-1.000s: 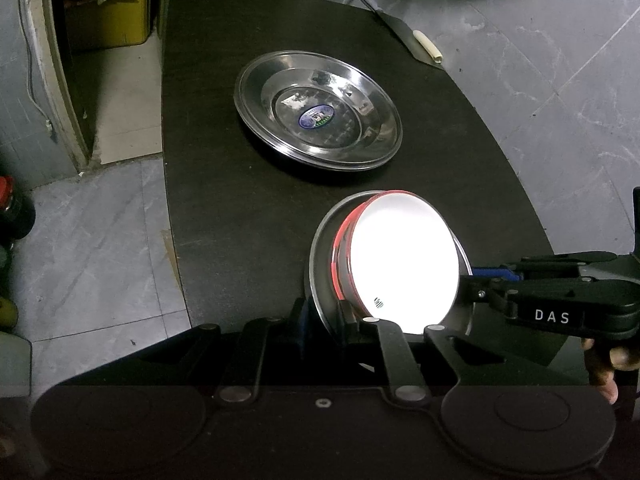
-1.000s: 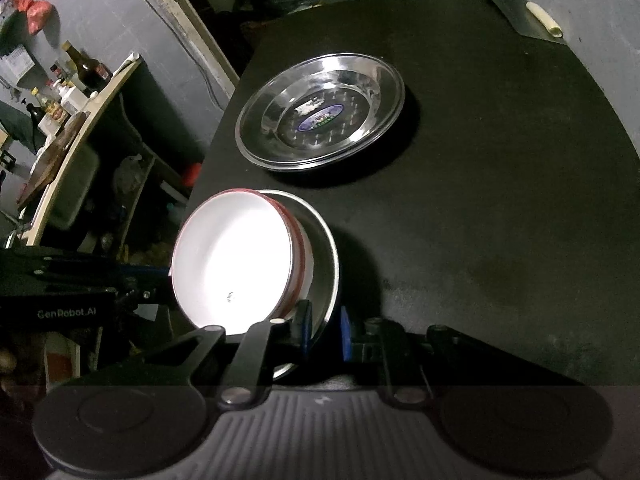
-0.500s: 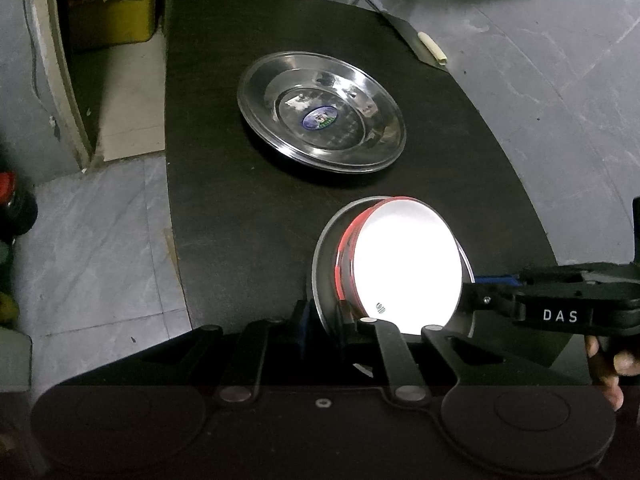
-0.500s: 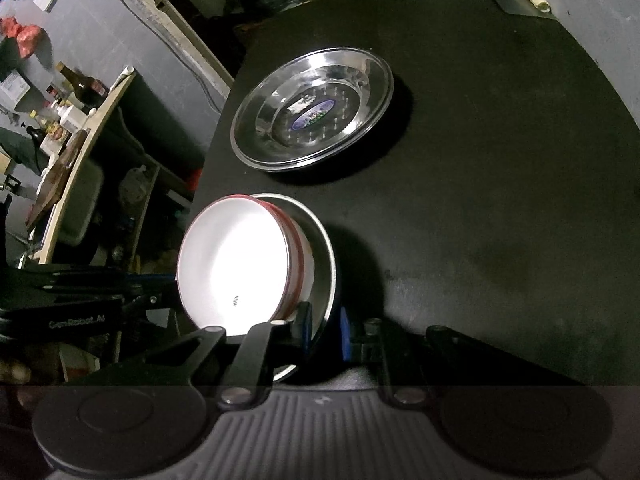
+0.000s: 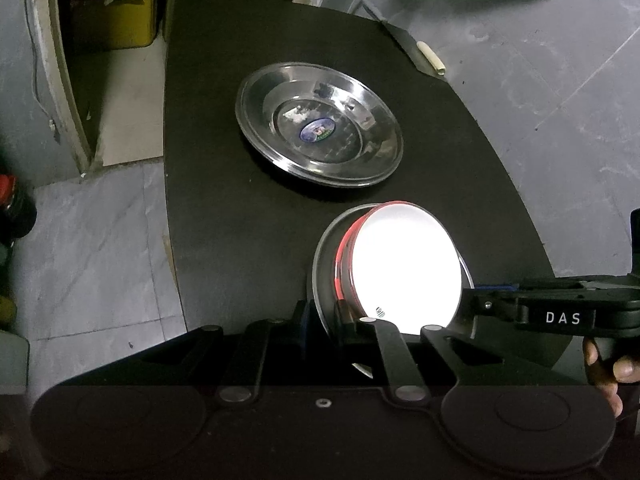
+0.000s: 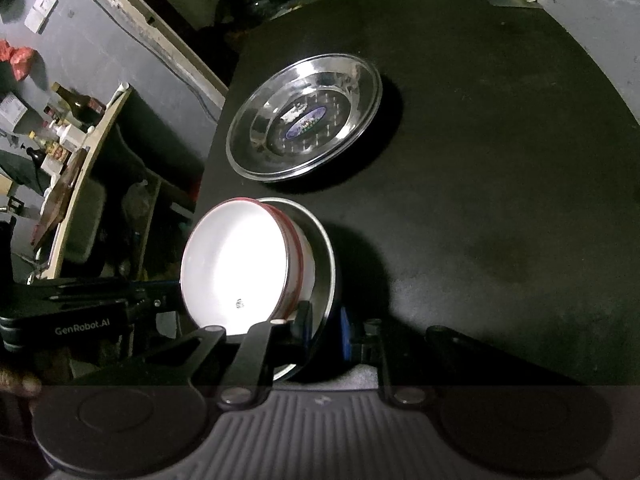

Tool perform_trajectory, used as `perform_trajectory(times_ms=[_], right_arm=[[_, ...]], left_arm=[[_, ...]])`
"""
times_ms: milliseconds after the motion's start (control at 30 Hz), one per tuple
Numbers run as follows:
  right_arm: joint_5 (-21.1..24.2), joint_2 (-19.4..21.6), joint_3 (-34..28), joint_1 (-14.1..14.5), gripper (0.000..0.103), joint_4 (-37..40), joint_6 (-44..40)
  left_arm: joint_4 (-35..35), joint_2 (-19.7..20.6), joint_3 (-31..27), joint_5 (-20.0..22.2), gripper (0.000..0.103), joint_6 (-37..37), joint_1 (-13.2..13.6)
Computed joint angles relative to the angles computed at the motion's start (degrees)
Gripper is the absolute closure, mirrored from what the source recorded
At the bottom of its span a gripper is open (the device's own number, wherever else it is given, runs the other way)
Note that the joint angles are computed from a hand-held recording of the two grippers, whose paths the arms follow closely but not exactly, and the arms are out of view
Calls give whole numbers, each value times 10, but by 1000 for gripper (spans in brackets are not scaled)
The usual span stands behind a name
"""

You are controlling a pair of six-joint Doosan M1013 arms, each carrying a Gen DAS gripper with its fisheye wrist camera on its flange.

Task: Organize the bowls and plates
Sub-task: 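Lift the bowl stack with the left gripper and carry it over the logo plate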

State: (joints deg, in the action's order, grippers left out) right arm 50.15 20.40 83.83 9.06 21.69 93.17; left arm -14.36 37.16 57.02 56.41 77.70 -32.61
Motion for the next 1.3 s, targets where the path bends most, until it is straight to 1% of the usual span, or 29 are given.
perform_trajectory(times_ms=[533, 733, 1000, 1300], right_arm=[[-14, -4, 2, -4, 86, 11, -4], [-20, -7, 0, -6, 86, 7, 8], [-25, -7, -8, -6, 84, 2, 14], [-25, -4, -23, -8, 84, -4, 21]], left_arm=[[4, 6, -17, -8, 92, 9, 0], [0, 11, -27, -9, 92, 5, 0], [-1, 14, -40, -19, 93, 3, 2], [0, 22, -59, -18, 93, 7, 4]])
